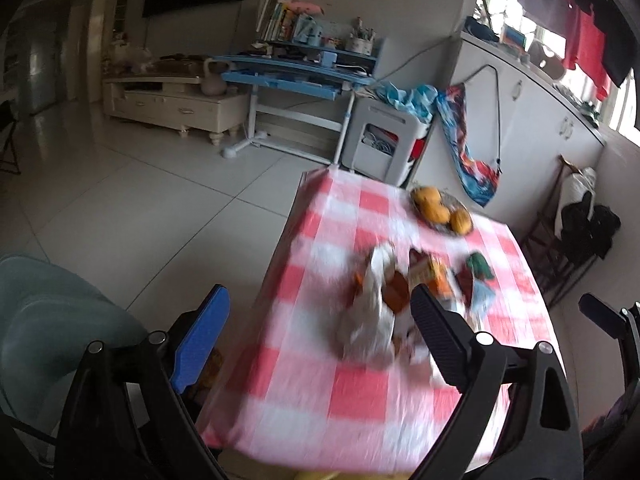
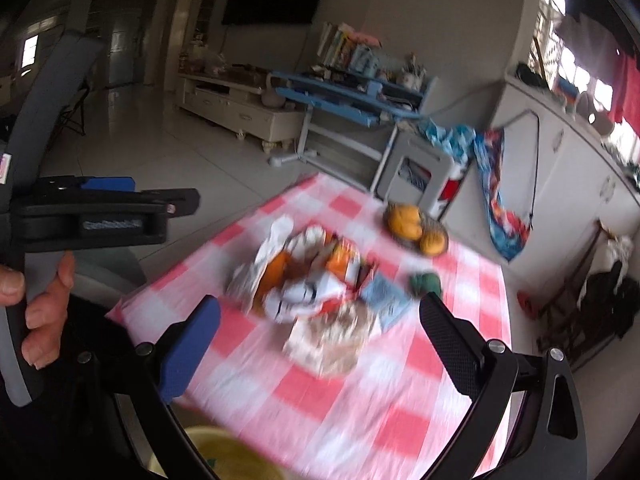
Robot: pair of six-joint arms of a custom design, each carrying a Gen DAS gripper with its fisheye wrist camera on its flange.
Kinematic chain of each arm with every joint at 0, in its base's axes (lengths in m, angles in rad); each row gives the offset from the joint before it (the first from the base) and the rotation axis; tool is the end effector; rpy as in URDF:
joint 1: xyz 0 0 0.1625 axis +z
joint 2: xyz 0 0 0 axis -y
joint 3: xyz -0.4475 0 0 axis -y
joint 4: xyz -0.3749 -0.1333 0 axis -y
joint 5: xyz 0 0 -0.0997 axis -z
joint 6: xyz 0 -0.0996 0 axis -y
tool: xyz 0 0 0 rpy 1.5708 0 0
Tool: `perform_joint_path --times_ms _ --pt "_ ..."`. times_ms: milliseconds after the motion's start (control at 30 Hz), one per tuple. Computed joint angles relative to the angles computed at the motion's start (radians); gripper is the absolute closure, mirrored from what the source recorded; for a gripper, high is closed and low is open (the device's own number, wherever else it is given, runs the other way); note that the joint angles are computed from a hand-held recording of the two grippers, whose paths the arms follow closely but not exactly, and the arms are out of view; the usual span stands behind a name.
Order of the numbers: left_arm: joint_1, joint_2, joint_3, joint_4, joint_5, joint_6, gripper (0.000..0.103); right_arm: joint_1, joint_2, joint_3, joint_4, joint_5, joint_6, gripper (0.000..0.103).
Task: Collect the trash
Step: 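Move both tools back over the trash pile on the table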
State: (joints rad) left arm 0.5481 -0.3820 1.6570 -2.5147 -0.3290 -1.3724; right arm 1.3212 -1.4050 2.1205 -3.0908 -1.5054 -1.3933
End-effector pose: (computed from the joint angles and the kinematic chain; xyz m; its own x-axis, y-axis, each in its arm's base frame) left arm -0.4007 -0.5112 -0.0921 -0.7728 -0.3972 -0.4951 0.2515 0.5246 -0.8133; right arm 0.0126 -0.5167 0.3608 -0.3414 -0.6260 0.7012 -0.9330 0.3164 -0.1718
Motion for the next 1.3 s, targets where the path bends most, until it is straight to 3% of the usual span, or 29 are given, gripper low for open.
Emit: perform_joint_path --times_ms 233,333,400,833,1300 --pt "0.061 0.087 -0.138 -0.115 0.076 0.225 0.015 -0.011 0.090 -0.065 -0.053 0.064 0.028 0.008" --pt "0.083 0.092 -0.136 -0.025 0.089 0.115 0.015 -0.011 0.121 -0.072 -0.070 -0.003 -0.001 0.008" --pt "0.109 0.074 -0.139 0.056 0.013 0.039 0.015 -0.013 0.136 -0.062 -0.114 -0.019 -0.028 0.008" --pt "0.103 0.075 -0.123 0.012 0.000 0.082 0.015 -0.006 0.167 -0.045 -0.168 -0.064 -0.083 0.008" --pt "0.102 0.069 -0.122 0.067 -0.008 0.039 0.014 -0.010 0.166 -0.041 -0.171 -0.060 -0.089 0.008"
